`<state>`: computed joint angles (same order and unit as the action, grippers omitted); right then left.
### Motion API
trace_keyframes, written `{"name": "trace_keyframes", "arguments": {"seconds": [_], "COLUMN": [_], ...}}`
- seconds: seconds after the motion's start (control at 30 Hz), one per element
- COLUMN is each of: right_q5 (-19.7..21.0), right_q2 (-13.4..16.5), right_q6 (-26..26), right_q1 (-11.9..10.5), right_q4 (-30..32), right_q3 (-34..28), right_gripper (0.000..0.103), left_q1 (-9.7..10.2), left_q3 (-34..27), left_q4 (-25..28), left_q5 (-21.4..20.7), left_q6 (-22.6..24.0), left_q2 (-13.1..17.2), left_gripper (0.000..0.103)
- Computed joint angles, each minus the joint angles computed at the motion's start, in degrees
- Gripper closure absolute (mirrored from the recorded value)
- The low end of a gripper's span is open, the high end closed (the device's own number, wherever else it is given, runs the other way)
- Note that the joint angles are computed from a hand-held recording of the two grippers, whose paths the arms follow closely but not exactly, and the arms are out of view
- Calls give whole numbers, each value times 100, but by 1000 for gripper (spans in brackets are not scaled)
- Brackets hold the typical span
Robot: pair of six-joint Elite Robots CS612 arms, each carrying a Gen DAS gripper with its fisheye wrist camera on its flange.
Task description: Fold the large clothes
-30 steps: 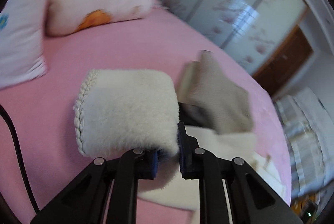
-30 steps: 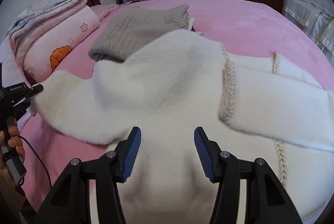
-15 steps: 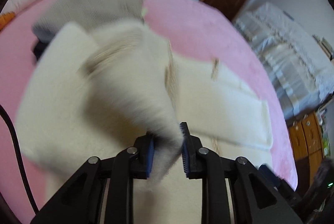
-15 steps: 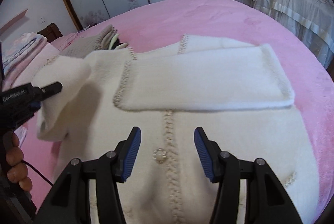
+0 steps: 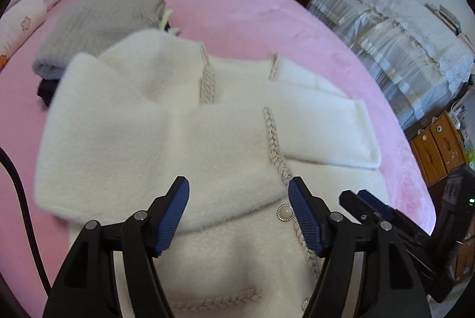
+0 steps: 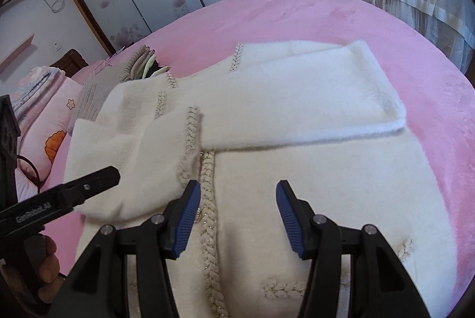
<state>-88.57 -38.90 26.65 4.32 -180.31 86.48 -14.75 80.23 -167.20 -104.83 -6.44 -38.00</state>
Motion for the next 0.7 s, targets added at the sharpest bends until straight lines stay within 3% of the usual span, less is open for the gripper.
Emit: {"name": "trace_keyframes", "arguments": {"seconds": [0.23, 0.37, 0.5, 0.7], "right_q5": [398, 895, 1456, 1834], "right_q2": [-19, 62, 226, 518], "right_q6": [-106, -61, 81, 157], "right_q1": [-6, -62, -104, -101], "right_q4": [-95, 2, 172, 580], "right_q3": [15, -79, -267, -727], "right_gripper": [50, 50, 50, 50], "left_q1": [141, 251, 441, 636], "left_q3": [784, 990, 997, 729], "left_q4": [-938, -887, -656, -651], "left_q5": [1090, 1644, 1589, 1316], "left_q6": [-334, -591, -1021, -1512], "left_q2": [-338, -269, -142, 121], "left_gripper": [31, 31, 31, 31]}}
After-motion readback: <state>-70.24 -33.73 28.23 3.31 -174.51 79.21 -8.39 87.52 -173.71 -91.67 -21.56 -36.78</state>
